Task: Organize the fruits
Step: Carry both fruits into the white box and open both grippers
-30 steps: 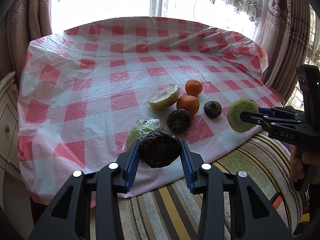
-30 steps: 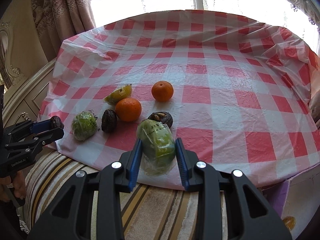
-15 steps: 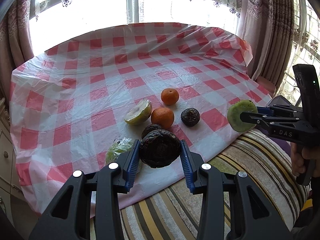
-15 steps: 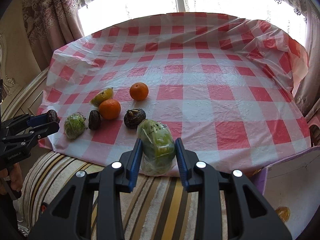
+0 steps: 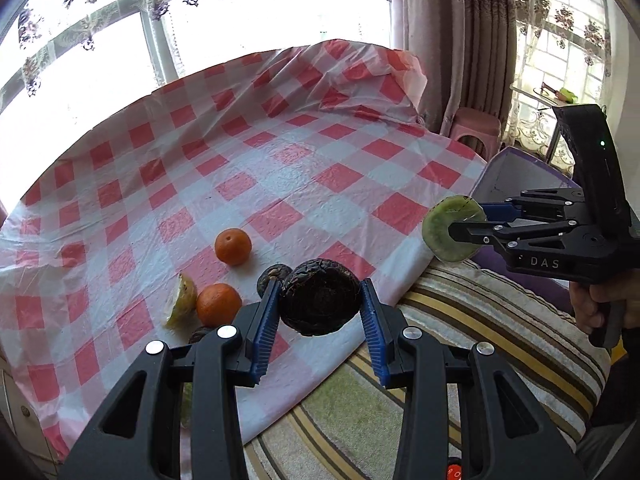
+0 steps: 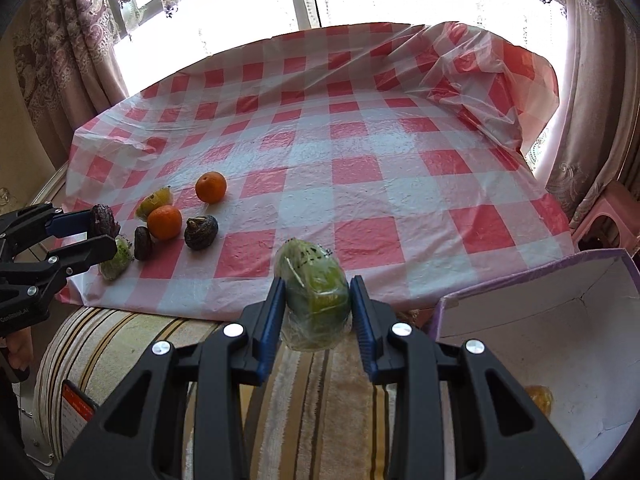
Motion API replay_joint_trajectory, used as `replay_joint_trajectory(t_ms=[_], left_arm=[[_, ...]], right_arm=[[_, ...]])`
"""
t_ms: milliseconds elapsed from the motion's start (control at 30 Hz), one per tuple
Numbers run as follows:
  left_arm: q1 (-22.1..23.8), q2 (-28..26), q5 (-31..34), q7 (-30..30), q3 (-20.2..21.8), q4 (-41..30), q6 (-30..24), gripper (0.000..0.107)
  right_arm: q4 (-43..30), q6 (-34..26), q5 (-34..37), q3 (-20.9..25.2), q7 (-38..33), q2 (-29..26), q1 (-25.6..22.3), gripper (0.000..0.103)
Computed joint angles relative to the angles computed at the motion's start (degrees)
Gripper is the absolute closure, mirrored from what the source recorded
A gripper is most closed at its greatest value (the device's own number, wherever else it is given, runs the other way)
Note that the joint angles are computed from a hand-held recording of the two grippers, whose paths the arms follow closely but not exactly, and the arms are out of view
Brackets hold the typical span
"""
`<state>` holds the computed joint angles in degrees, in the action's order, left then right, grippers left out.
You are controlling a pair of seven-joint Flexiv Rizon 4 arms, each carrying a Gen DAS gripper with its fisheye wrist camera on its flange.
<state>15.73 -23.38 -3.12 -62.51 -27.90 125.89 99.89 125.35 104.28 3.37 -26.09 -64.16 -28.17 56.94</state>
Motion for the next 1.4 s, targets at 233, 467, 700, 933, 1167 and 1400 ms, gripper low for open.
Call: replay_joint_trajectory(t_ms=[233, 467, 700, 933, 1167, 1400], left_arm=[[-10.9, -2.2, -1.4, 5.3, 6.2, -6.7, -6.1, 0.069], [-18.9, -5.1, -4.4, 11.0, 9.5, -12.8, -12.0, 0.069], [-26.9, -8.3, -5.3, 15.5, 14.1, -19.9, -20.2, 0.069], [-31.8, -11.8, -5.6, 17.4, 16.6, -26.5, -27.8, 0.069], [-34.5, -14.6, -4.8, 16.6, 18.7, -30.7, -31.9, 0.069], [-36.4, -16.8, -3.3, 14.6, 20.1, -34.1, -35.3, 0.069]], right_arm=[[3.7, 1.2, 2.8, -2.8, -0.3, 1.3, 0.6, 0.07], [6.0, 1.8, 5.5, -5.6, -0.8, 1.9, 1.0, 0.07], [8.6, 0.8, 7.4, -9.3, 0.5, 2.2, 1.5, 0.07], [10.8, 0.2, 7.3, -11.6, 2.7, 1.7, 1.1, 0.07], [11.7, -1.6, 7.0, -18.1, 5.0, -0.9, 5.4, 0.07], [11.7, -2.2, 5.7, -17.7, 6.1, -1.5, 4.6, 0.071]])
